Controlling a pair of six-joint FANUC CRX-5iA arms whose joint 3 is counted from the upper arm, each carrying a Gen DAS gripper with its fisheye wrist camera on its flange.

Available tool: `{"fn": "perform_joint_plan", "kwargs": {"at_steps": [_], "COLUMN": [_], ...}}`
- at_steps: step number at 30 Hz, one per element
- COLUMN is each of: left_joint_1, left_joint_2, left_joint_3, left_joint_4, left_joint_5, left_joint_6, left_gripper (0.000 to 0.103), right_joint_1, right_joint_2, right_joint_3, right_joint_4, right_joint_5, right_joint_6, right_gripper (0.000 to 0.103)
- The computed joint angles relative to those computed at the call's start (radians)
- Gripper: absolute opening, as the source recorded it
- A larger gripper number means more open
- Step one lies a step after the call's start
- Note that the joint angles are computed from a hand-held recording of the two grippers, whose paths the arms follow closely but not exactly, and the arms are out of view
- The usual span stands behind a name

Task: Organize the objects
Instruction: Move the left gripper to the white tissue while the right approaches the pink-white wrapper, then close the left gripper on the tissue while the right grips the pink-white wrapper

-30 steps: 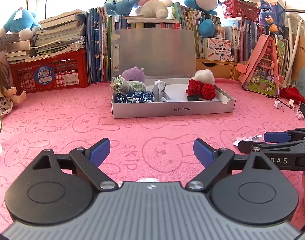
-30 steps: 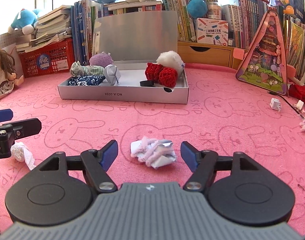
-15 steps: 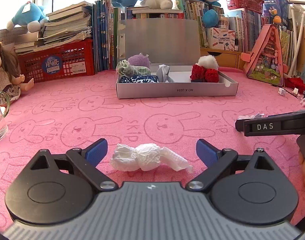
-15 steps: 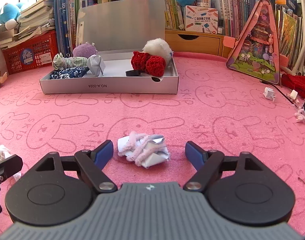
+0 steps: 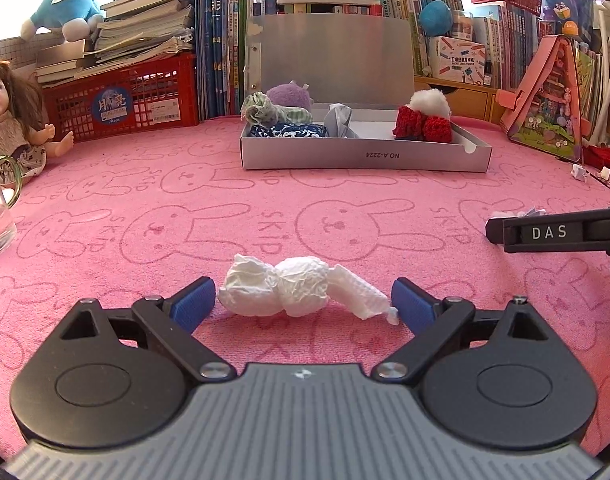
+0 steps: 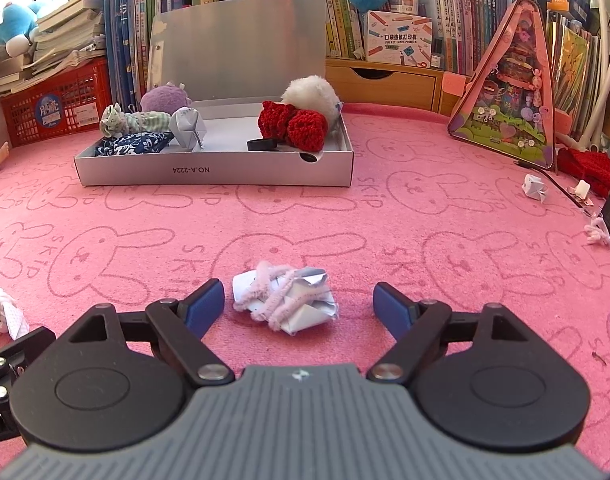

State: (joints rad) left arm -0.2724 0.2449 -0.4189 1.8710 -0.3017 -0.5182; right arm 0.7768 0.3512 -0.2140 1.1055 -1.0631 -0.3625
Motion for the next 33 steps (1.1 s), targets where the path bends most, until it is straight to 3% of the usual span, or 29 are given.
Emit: {"fn": "perform_joint_plan", "kwargs": {"at_steps": [3,5,8,9,10,18,24,26,28,30,33], "left_joint_1": [-0.008,-0.014,0.002,0.001,-0.001,-0.029,-0.029,-0.055,-0.107,-0.138,-0.148], "left_joint_2": [-0.005,-0.008,-0.008,-0.009,-0.010,-0.021,-0.018,-0.012,-0.006,0.001,0.011], "left_joint_3": [-0.002,0.000,0.003,0.003,0.003,0.003,0.007,0.019,0.044,0.069,0.085], "left_joint_4": [0.039,0.058,0.018,0.028,0.038,0.144,0.134,0.190,0.350,0.469,0.481], "left_joint_5": [0.005,0.017,0.005,0.006,0.007,0.017,0.016,0.062,0.137,0.175,0.191], "left_joint_6": [-0.023,-0.028,0.030,0.026,0.016,-0.074,-0.079,-0.137,-0.277,-0.386,-0.403], "left_gripper": [0.079,0.062,0.053,0.052,0.052,0.051,0.051,0.064,0.075,0.076,0.082], "right_joint_1": [-0.001,-0.005,-0.006,-0.005,-0.003,-0.010,-0.008,-0.006,-0.004,-0.002,0.002], "right_joint_2": [-0.009,-0.029,-0.045,-0.043,-0.042,-0.067,-0.065,-0.064,-0.061,-0.059,-0.055], "right_joint_3": [-0.017,-0.052,-0.081,-0.079,-0.078,-0.128,-0.129,-0.128,-0.126,-0.122,-0.102], "right_joint_4": [0.019,0.060,0.102,0.103,0.102,0.184,0.195,0.196,0.195,0.189,0.149], "right_joint_5": [0.017,0.051,0.077,0.072,0.068,0.094,0.089,0.085,0.079,0.074,0.072], "right_joint_6": [-0.008,-0.033,-0.054,-0.052,-0.051,-0.133,-0.138,-0.140,-0.139,-0.133,-0.113], "right_gripper": [0.083,0.079,0.070,0.062,0.058,0.057,0.057,0.057,0.057,0.057,0.057]}}
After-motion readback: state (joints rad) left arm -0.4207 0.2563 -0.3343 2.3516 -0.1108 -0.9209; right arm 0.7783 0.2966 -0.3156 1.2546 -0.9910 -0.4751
